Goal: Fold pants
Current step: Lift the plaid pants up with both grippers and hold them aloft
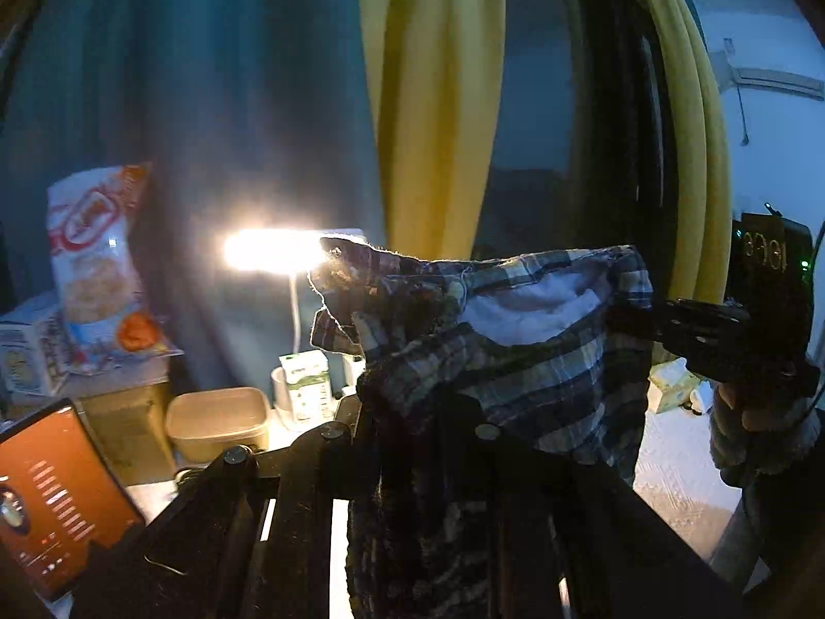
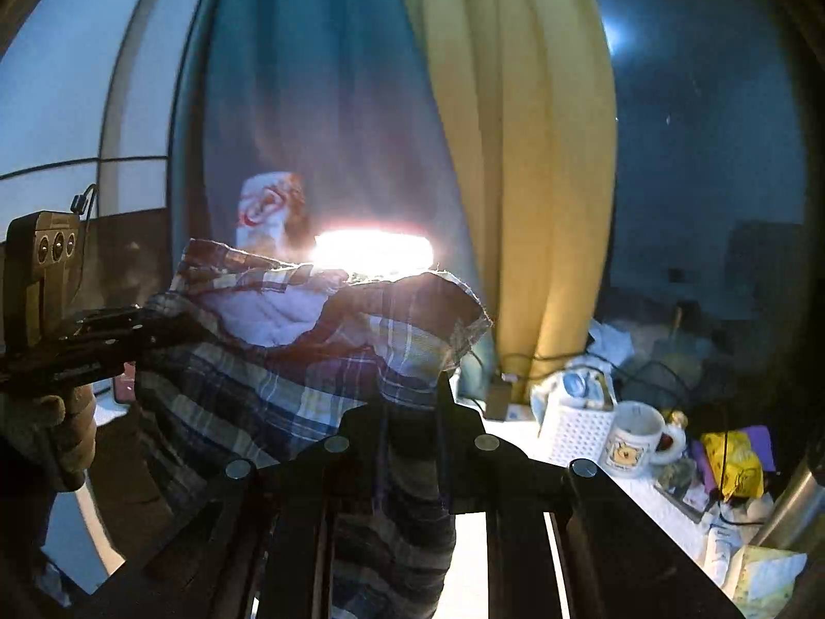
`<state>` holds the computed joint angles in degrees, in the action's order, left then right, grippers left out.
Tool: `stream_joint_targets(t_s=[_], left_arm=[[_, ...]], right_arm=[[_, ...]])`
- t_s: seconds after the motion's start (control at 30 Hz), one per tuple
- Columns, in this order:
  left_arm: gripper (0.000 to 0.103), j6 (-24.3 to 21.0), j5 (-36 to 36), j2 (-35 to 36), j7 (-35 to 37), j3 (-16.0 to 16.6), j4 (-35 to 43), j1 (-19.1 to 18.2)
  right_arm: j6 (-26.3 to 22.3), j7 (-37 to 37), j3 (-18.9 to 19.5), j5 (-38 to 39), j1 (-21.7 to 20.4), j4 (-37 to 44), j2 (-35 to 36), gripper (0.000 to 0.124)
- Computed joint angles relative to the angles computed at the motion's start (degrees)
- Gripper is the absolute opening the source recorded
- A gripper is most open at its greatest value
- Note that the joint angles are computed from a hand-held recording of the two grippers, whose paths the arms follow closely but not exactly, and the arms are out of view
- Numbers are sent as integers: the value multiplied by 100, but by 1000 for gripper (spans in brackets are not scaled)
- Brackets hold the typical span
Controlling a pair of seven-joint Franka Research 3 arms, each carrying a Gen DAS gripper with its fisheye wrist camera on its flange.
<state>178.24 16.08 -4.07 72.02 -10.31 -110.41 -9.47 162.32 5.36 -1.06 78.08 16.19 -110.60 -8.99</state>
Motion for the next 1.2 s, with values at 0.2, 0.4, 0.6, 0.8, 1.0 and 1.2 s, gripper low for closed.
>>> stream_joint_targets(t_s=[0.2, 0.4, 0.6, 0.8, 1.0, 1.2], left_arm=[[15, 131, 600, -781, -736, -175, -796, 457], [15, 57, 868, -1447, -1100, -240, -1405, 740], [15, -193, 764, -1904, -1036, -19, -1819, 658], [15, -307, 593, -1902, -836, 175, -1985, 610], [15, -363, 360, -1468, -586, 358, -1885, 557], [15, -490, -97, -863, -178, 567, -1574, 393]], right_arm=[[119, -490, 74, 439, 275, -402, -461, 15], [154, -531, 143, 525, 543, -688, -695, 15], [171, -344, 249, 496, 774, -819, -719, 15], [218, 181, 371, 120, 881, -745, -448, 15], [367, 702, 476, -335, 881, -445, 88, 15], [326, 1623, 610, -1120, 702, -23, 780, 15]])
